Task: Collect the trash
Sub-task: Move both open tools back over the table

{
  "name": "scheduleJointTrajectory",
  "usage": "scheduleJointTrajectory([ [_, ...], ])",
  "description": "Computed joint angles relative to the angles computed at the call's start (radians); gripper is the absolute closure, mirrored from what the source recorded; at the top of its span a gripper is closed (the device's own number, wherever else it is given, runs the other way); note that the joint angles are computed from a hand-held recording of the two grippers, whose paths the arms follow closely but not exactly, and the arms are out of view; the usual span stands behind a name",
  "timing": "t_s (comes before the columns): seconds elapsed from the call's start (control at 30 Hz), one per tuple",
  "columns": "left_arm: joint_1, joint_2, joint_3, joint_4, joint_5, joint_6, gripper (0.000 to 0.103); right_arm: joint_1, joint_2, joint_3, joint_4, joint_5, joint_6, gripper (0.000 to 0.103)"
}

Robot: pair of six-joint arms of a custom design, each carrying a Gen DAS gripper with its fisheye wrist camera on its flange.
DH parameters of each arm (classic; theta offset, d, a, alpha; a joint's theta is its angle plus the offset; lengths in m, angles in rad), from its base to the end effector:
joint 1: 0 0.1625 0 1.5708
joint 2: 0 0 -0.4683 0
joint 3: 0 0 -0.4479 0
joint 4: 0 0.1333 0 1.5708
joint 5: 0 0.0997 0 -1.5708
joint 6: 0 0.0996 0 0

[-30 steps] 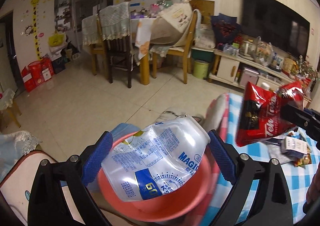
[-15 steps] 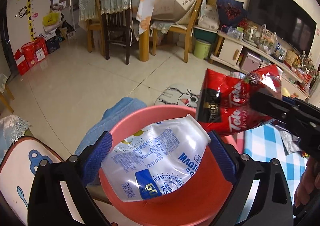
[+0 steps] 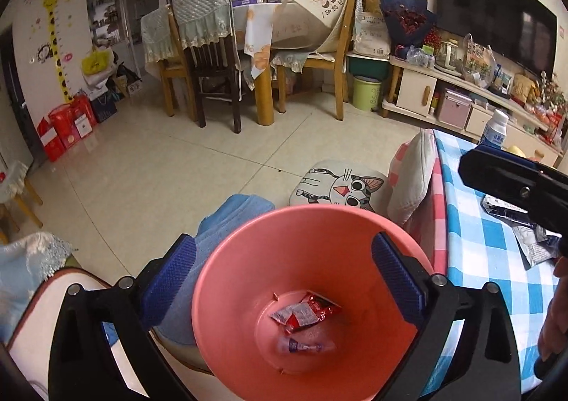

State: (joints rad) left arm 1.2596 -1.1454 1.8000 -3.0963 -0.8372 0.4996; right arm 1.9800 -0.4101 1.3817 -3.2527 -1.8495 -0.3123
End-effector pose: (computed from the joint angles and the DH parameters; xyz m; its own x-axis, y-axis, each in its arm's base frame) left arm -0.0146 -0.6985 0.3450 -0.6638 0.0655 -0.7450 0.5870 0.6629 -0.4648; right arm 0.4235 -0.7103 -0.0282 -0.8146 -0.4211 0.3988 -0.5800 0.5950 -0.5564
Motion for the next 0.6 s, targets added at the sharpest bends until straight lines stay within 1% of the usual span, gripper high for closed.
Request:
scheduleJointTrajectory([
  [0.03,-0.007,-0.001,0.004,-0.011,0.003,0.003,0.005,-0.002,-0.008,0.011,-0.011,0.0,0.001,0.047],
  [0.07,-0.013,-0.004,0.009,-0.015,0.003,0.0,0.005,-0.004,-0.02,0.03,-0.032,0.0,0.003,0.044],
  [0.1,-0.018,-0.008,0.014,-0.02,0.0,-0.007,0.005,-0.007,-0.033,0.052,-0.056,-0.003,0.005,0.038],
  [0.17,-0.034,-0.019,0.031,-0.028,-0.016,-0.028,0.005,-0.019,-0.064,0.104,-0.101,-0.007,0.013,0.032],
  [0.3,-0.066,-0.024,0.065,-0.035,-0.048,-0.059,0.005,-0.045,-0.136,0.226,-0.198,-0.04,0.02,0.032],
  [0.4,-0.095,-0.009,0.096,-0.052,-0.065,-0.054,0.005,-0.066,-0.195,0.32,-0.274,-0.079,0.017,0.032],
  [0.53,-0.132,0.026,0.128,-0.04,-0.097,-0.074,0.005,-0.095,-0.279,0.463,-0.404,-0.145,-0.032,0.031],
  [0.6,-0.151,0.054,0.14,-0.027,-0.117,-0.08,0.005,-0.115,-0.323,0.543,-0.483,-0.183,-0.068,0.027],
])
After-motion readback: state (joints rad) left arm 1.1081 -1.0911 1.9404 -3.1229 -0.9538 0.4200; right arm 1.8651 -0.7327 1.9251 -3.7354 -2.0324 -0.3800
